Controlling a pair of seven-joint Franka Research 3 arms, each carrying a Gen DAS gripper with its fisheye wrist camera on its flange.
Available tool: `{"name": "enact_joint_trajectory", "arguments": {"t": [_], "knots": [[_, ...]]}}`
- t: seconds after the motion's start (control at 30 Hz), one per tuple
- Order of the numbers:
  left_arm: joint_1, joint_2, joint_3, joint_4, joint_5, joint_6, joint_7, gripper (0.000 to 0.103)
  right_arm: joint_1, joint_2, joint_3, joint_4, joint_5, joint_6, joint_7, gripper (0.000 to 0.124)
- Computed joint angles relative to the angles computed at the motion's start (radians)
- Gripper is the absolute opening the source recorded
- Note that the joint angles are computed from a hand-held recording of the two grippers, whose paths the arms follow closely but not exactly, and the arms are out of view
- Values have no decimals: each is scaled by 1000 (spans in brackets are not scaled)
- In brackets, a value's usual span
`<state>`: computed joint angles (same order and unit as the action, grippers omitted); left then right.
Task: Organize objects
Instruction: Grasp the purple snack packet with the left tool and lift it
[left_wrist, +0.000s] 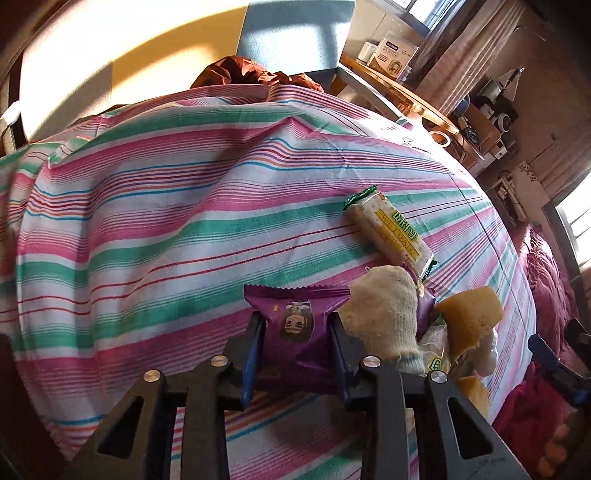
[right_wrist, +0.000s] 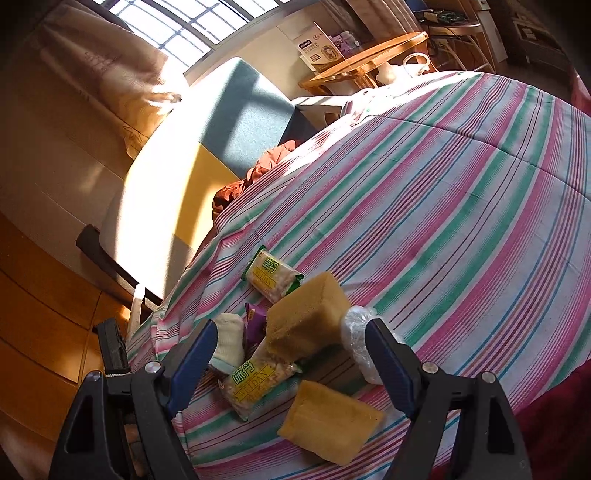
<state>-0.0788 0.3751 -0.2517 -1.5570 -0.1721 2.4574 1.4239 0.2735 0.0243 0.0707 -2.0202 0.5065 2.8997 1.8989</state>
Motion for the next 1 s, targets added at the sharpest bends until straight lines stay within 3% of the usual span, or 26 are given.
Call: {"name": "enact_joint_trajectory", "arguments": {"t": [0.27,0.53,1.0], "knots": [[-39,-273,18,-318,62,154,-3,33,-7,-12,-2,-32,210,53,-55,84],[-100,-467,54,-519,-86,216,69,33,-15,4,-15,-10,2,-29,133,84],[-194,-691,144,-755,-133,283,33,34,-20,23,-17,23,-128,-121,199,75]]}}
